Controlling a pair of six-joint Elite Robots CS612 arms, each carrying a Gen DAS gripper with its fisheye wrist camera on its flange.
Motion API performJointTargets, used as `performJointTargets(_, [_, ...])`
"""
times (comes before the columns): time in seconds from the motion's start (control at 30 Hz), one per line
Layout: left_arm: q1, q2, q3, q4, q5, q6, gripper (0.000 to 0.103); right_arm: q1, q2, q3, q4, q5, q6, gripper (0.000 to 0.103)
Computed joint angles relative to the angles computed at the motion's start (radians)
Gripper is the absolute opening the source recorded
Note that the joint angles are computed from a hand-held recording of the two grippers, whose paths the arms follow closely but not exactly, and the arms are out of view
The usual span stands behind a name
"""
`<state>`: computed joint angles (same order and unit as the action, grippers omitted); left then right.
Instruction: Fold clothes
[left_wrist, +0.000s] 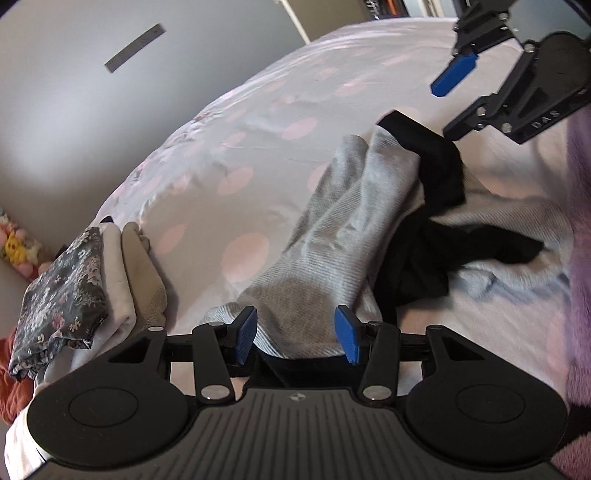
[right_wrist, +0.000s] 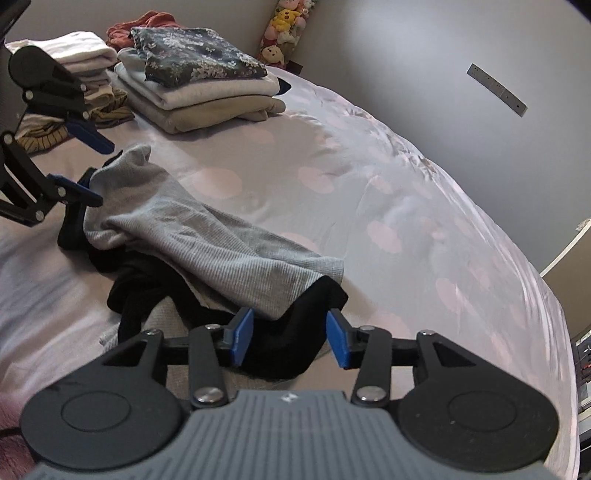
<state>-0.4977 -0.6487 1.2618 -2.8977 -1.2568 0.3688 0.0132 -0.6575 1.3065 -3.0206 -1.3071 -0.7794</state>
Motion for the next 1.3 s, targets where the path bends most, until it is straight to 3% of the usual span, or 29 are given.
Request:
performJointTargets(0.23, [0.006, -0.013, 0.017, 0.039, -0.102, 0.095, 0.045, 0.005, 0.0, 0.007, 0.043, -0.022, -0.079, 0.054])
performJointTargets(0.4, [0.004, -0.007, 0.001, 0.125, -0.133, 0.142, 0.045, 0.007, 0.0, 0.011, 0.051, -0.02, -0.116, 0.054])
performJointTargets(0.6, [0.012, 0.01, -0.034, 0.226, -0.151, 0.137, 0.045, 0.021, 0.007, 0.001, 0.123, -0.027, -0.254, 0.054])
performJointTargets(0.73, [0.014, 0.032, -0.067, 0.275, -0.09, 0.089, 0.045, 0.037, 0.025, 0.001, 0.093, -0.071, -0.35, 0.051])
performJointTargets(0.77, [0.017, 0.035, -0.071, 0.272, -0.089, 0.075, 0.045, 0.039, 0.031, -0.001, 0.081, -0.073, -0.361, 0.049])
performJointTargets(0.8, [0.019, 0.037, -0.074, 0.268, -0.088, 0.062, 0.045, 0.04, 0.036, -0.002, 0.07, -0.075, -0.371, 0.04])
performJointTargets(0.83, [0.021, 0.039, -0.077, 0.265, -0.086, 0.048, 0.044, 0.04, 0.039, -0.004, 0.064, -0.073, -0.369, 0.021])
performJointTargets(0.87, [0.023, 0.039, -0.076, 0.257, -0.087, 0.032, 0.042, 0.04, 0.041, -0.004, 0.045, -0.074, -0.356, 0.011])
performJointTargets(0.9, [0.025, 0.038, -0.076, 0.248, -0.088, 0.017, 0.041, 0.041, 0.044, -0.003, 0.026, -0.077, -0.342, 0.009])
performJointTargets(0.97, [0.032, 0.034, -0.07, 0.224, -0.093, -0.034, 0.04, 0.031, 0.043, 0.0, -0.008, -0.044, -0.273, 0.009])
performJointTargets(1.07, [0.046, 0.033, -0.072, 0.194, -0.104, -0.145, 0.04, 0.007, 0.041, -0.011, -0.044, 0.024, -0.09, 0.009])
performJointTargets(1.23, [0.063, 0.032, -0.065, 0.06, -0.137, -0.285, 0.044, -0.008, 0.064, -0.045, -0.14, -0.019, 0.187, 0.008])
performJointTargets(1.3, [0.058, 0.029, -0.053, 0.014, -0.119, -0.272, 0.046, -0.01, 0.073, -0.058, -0.17, -0.053, 0.273, 0.008])
